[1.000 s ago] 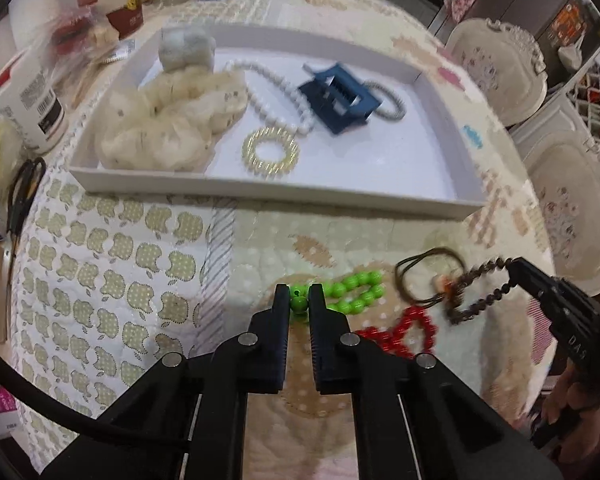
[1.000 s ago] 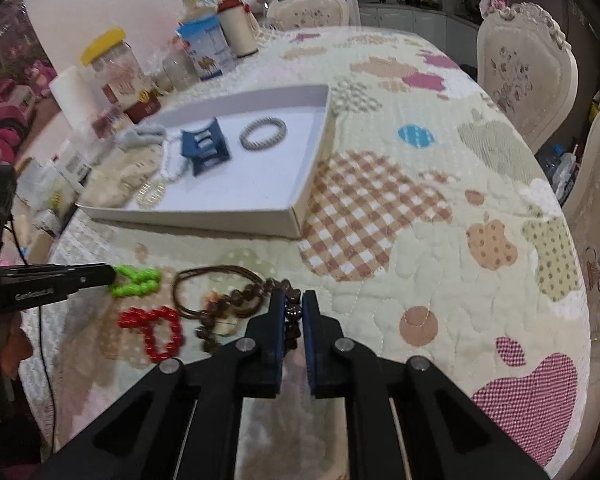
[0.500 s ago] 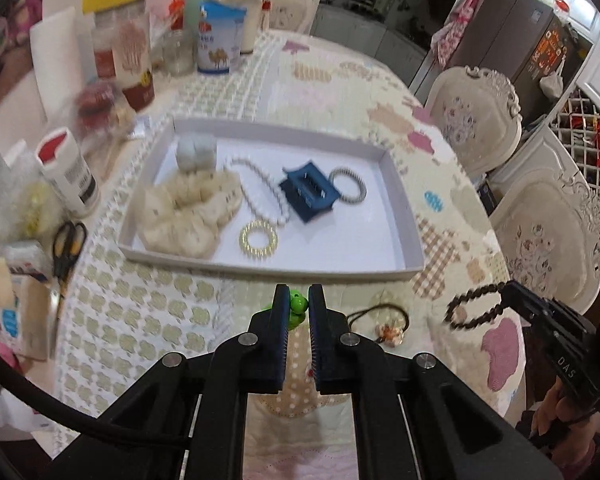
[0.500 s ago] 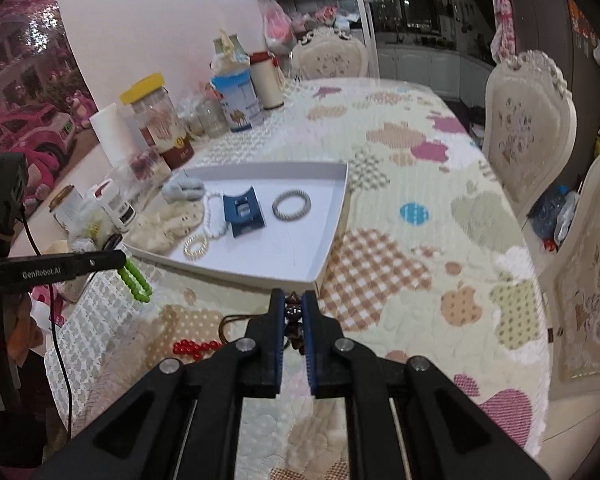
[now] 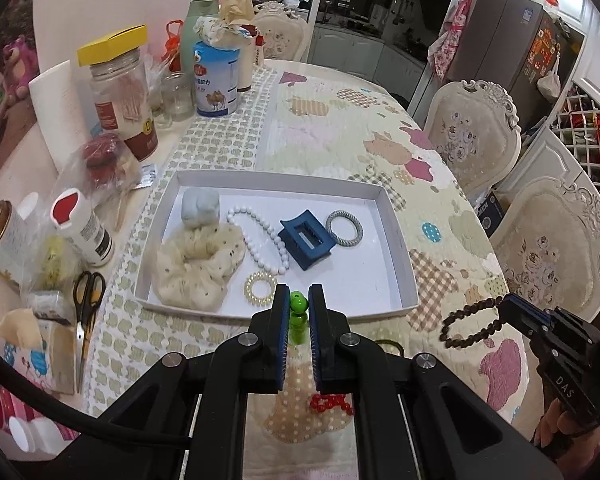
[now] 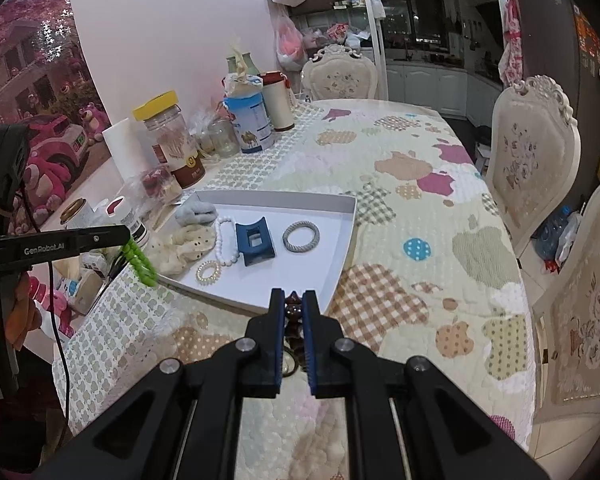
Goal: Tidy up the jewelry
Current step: 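Carry both bracelets into the white tray and open both grippers to release them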
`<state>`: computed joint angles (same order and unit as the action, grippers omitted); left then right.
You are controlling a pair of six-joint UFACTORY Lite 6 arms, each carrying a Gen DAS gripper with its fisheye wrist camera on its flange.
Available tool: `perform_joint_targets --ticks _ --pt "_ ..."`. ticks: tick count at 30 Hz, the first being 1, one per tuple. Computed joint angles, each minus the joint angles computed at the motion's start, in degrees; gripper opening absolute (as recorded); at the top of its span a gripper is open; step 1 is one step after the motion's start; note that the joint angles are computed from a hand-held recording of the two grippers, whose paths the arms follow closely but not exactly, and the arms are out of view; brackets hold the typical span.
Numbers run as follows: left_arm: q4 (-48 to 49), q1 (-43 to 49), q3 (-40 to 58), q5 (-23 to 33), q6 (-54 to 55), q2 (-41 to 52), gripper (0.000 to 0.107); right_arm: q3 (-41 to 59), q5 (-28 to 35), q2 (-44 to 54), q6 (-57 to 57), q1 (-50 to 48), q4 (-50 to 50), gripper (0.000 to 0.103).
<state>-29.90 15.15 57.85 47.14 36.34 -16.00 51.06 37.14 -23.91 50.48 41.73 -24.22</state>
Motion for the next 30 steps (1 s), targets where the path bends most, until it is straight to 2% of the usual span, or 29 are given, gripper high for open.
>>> perform_joint_targets --ticks 7,21,24,30 --pt "1.01 -1.34 6.82 -2.99 -1.5 8.5 0.008 4.82 -3.53 7.39 -3.41 -1.96 2.15 0.008" --pt "6.9 -6.72 31.98 -5.62 -10.89 36.05 0.008 18.64 -12.16 30.26 -15.07 -6.62 14.31 0.008" --pt "7.7 -8.37 36.36 -6.46 -12.54 40.2 0.008 21.4 -14.08 34.54 -19.02 -7.25 19.35 0.008" --pt "6.42 -11.19 48.49 -3.57 -15.23 51.35 0.008 27.3 -16.66 43.29 -29.45 -8.08 32.14 0.008"
